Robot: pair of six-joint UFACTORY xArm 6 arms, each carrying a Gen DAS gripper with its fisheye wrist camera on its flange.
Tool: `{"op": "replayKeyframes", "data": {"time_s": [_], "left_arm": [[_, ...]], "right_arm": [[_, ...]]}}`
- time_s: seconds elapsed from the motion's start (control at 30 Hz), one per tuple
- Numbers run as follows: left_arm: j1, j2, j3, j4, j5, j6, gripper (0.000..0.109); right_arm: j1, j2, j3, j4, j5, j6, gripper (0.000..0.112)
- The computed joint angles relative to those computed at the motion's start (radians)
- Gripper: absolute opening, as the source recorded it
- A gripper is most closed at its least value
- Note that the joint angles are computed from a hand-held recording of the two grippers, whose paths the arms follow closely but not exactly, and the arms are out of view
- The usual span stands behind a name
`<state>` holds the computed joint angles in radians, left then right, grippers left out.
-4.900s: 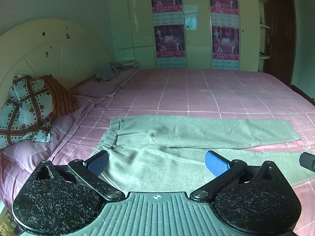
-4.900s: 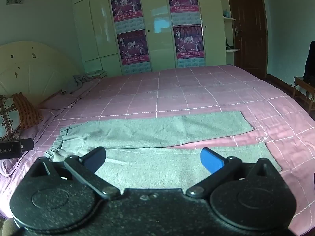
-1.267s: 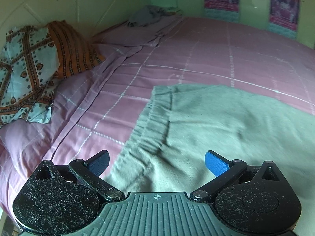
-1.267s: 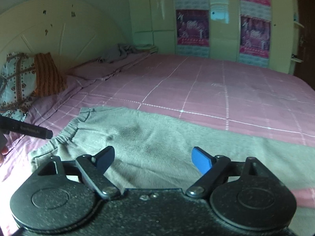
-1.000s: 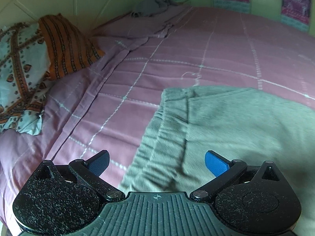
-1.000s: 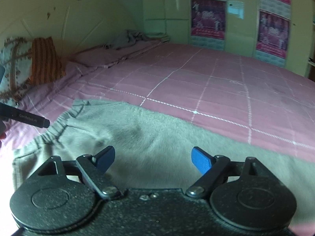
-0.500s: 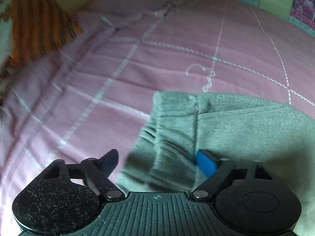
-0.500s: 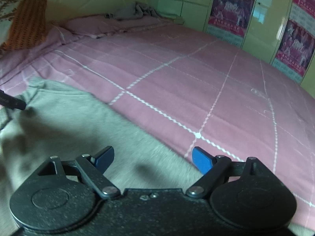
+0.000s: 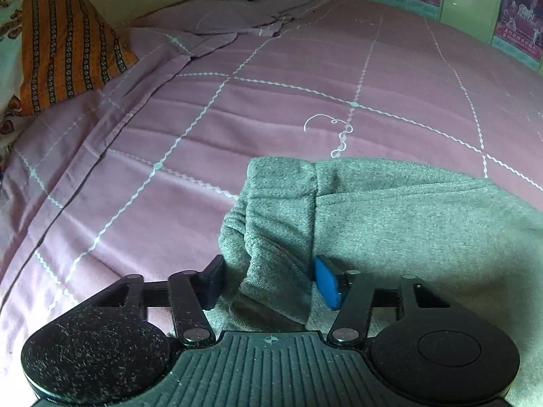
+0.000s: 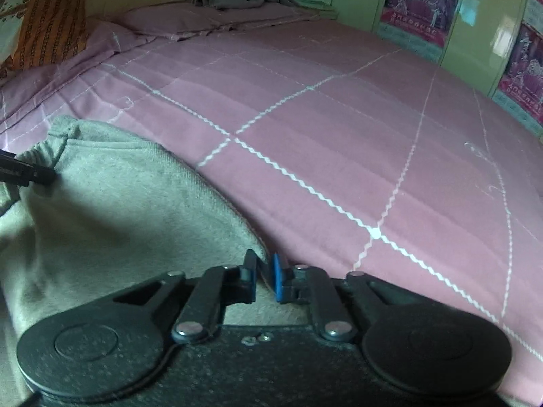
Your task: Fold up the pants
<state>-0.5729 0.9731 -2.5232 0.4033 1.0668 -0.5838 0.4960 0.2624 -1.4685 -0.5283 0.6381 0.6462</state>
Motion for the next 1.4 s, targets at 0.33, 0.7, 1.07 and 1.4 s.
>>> {"op": "replayKeyframes", "data": {"time_s": [0.33,0.7,1.07,1.4], "left_arm": [[-0.022,-0.361,0.494,0.144,-0.179,-0.108,0.042],[-0.038,-0.81,1.079,0.074,-0.181,-0.115,0.036],[0.03,-0.908,1.211,-0.465,-0.361,-0.129,0.1],[0.01,-0.763,1.171,-0.573,-0.504,-0.256,0.067]], "right_arm": [[0.156,-0.332,0.265,-0.188,-0.029,0.175,0.007],[0.468,-0.469,0.459,-0.199,0.1,0.517,0.01],[0.359,-0.604,0.603,-0.138,0.091,0.806,0.035],[0.295,-0.607,0.665,-0.087,0.019,0.868,0.035]]}}
